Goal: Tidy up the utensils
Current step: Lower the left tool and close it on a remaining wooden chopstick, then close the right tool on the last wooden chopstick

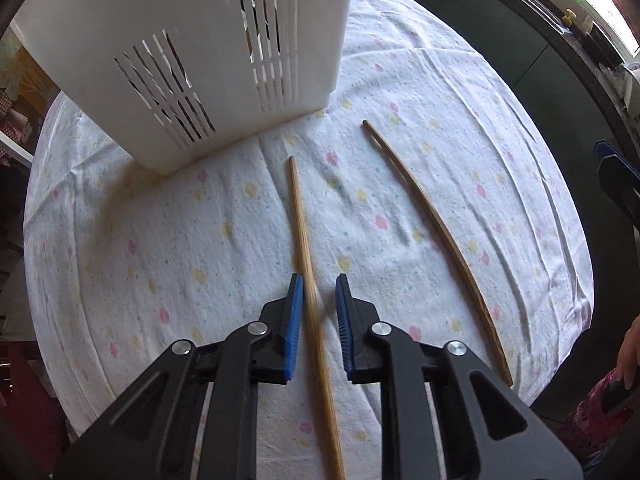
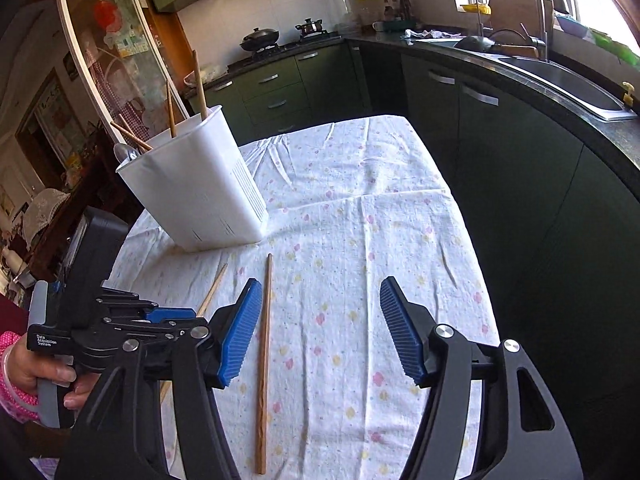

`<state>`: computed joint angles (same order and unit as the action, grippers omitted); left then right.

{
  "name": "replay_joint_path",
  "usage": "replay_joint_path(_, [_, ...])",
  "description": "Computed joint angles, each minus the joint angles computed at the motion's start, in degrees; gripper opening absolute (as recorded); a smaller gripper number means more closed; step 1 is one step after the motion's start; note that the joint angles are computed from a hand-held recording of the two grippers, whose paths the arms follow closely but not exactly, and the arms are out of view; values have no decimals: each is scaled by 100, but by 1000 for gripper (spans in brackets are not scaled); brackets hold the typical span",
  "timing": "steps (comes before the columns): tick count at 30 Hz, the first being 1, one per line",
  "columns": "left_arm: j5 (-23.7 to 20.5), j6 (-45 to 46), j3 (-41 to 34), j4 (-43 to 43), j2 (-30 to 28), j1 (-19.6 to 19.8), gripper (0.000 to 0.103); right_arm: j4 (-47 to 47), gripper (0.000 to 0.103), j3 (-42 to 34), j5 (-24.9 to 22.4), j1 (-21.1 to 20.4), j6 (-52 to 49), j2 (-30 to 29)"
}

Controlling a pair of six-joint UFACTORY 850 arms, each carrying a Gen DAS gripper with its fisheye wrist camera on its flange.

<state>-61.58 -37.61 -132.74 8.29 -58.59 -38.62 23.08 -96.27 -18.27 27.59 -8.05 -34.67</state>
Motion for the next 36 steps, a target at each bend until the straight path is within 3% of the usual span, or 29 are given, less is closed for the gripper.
replay_joint_path(1, [7,-16,-3,54,-11,11,8,-65,61,-82,-71,27,19,-56])
replay_joint_path(6, [278,-71,628,-8,351,78,7,-205,60,-999,-884,218,-105,-711])
replay_joint_path(12, [617,-372,1546,126,903,208,7,-1485,52,-2538,-2093,567,542,-1800])
replay_joint_path(21, [1060,-612,2498,158,1487,405,8,-2065,51,-4047,-3052,697,1021,-2768])
replay_joint_path(25, [1233,-646,2775,87,1698,422,28,-2251,43,-4500,-3311,736,1075,-3028])
replay_joint_path(28, [1289,-717,2910,145,1815,436,32,-2267,23,-4726,-3456,754,1054,-3138])
replay_joint_path(30, [1231,-625,2902,67,1812,457,35,-2276,11,-4482,-3341,779,996,-3000])
replay_joint_path(36, [1135,-502,2734,5,1667,420,46,-2186,7,-4230,-3220,770,932,-2854])
